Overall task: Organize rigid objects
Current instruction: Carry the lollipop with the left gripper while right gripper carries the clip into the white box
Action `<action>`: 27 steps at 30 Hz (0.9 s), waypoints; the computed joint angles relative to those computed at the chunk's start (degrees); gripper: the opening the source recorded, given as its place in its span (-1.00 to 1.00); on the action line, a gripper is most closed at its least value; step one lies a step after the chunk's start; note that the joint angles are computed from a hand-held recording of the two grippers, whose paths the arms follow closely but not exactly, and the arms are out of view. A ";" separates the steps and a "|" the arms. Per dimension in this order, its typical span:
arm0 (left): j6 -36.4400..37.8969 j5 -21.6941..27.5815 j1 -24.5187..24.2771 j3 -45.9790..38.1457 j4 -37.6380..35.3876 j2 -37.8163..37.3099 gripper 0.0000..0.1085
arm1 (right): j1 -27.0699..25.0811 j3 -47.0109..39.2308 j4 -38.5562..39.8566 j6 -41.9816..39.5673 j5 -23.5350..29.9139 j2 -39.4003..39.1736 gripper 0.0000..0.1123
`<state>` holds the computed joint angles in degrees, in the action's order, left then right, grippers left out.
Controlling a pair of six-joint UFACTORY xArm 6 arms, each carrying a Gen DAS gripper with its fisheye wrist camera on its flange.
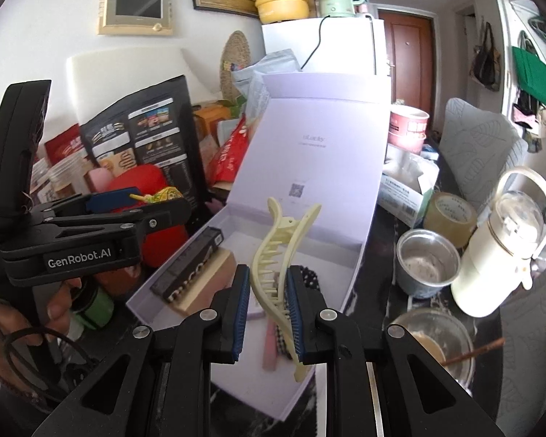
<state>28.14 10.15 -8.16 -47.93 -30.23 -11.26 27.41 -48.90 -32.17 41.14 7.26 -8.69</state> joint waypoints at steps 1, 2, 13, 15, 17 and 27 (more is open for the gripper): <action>-0.16 0.26 0.02 -0.84 0.33 0.88 0.49 | -0.36 -0.73 0.30 -0.15 -0.34 0.91 -0.64; -0.55 0.44 0.02 -1.99 0.83 2.16 0.49 | -0.62 -1.37 1.07 -0.84 -0.67 1.78 -0.64; 0.23 3.27 -0.43 -12.89 4.06 13.64 0.49 | -1.62 -8.10 5.41 -5.87 1.97 9.27 -0.64; -0.04 4.47 -0.45 -14.52 4.63 15.33 0.49 | -1.89 -8.78 3.98 -4.47 2.52 10.08 -0.64; 0.94 5.35 -0.61 -15.42 4.25 16.52 0.49 | -2.04 -9.36 3.10 -3.45 3.15 10.90 -0.64; -6.09 8.40 -0.38 -18.22 12.54 21.23 0.49 | -0.80 -12.39 8.03 -8.22 7.78 15.28 -0.64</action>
<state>22.05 18.55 -8.54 -66.15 -17.70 9.96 26.61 -61.29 -24.14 32.91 15.04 6.60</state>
